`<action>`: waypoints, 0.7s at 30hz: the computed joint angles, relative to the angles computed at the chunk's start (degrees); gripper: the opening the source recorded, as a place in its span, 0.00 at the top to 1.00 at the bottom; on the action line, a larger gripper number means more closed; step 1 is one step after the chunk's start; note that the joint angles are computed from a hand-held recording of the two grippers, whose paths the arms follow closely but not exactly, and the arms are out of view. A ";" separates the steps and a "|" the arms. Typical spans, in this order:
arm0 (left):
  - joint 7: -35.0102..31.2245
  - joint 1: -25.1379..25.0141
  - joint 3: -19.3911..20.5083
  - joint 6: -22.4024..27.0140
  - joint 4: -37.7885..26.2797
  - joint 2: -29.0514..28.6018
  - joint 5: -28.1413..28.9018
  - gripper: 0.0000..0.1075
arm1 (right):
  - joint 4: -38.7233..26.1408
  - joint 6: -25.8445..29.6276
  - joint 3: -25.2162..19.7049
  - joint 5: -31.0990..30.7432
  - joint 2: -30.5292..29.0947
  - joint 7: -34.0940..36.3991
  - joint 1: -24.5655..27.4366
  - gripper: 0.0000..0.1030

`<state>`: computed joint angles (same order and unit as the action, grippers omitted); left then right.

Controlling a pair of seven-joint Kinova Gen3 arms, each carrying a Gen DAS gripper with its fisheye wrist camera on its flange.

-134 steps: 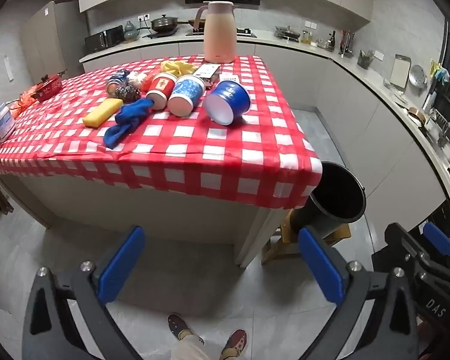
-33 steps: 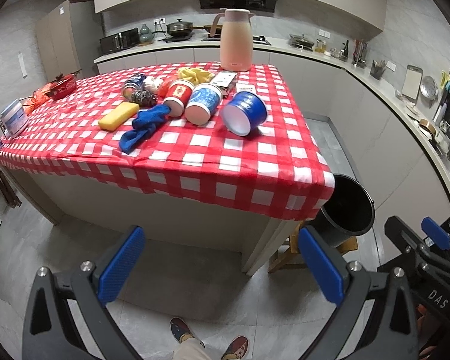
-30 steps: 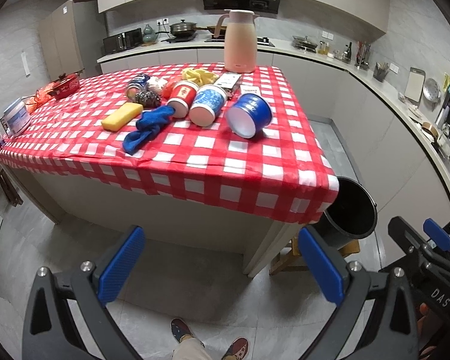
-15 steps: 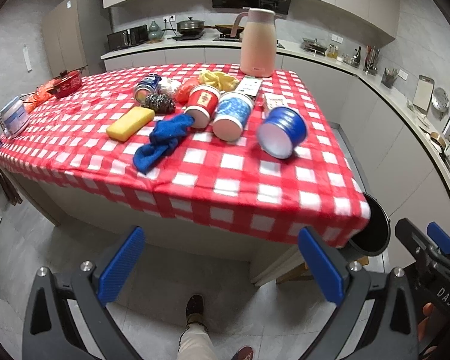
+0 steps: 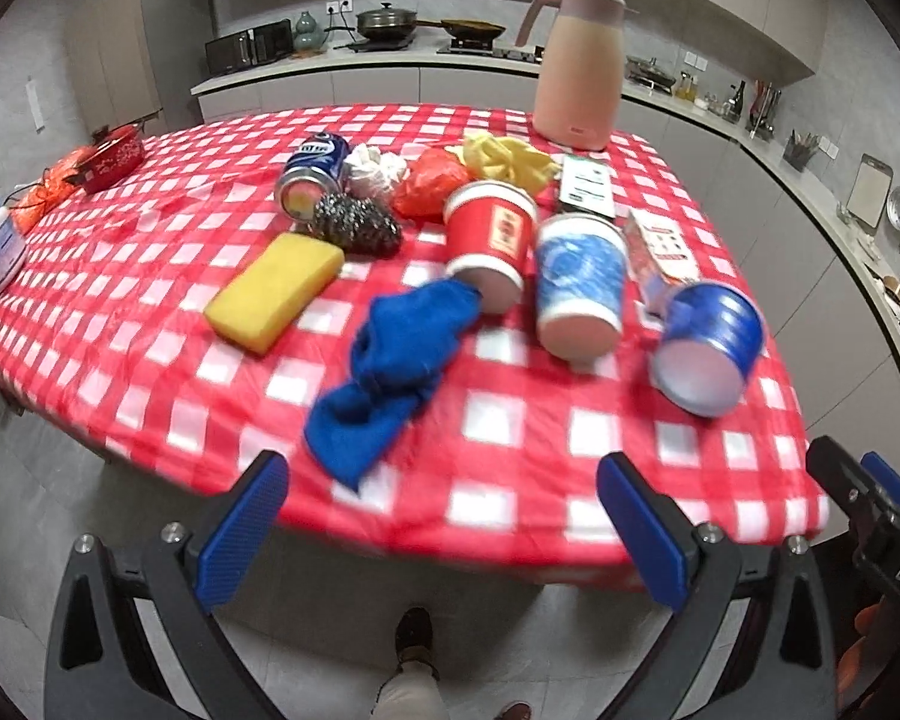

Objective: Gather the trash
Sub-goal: 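Approach the table and grasp the red paper cup with the left gripper while the right grasps the blue cup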

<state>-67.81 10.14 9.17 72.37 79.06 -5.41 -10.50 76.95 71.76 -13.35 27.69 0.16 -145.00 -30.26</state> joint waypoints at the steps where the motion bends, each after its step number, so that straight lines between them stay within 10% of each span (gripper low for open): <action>1: -1.60 -0.43 -0.92 -0.23 -0.67 0.85 1.09 0.05 | -1.33 0.29 -0.04 0.36 1.37 -0.24 -0.13 0.00; 21: -22.22 -6.36 -5.49 -1.23 -14.17 15.77 14.07 0.05 | -19.46 7.96 10.16 1.05 17.96 -4.87 -6.70 0.00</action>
<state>-90.03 3.78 3.68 71.14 64.89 10.36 3.57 57.49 79.72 -3.20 28.75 18.13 -149.87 -36.96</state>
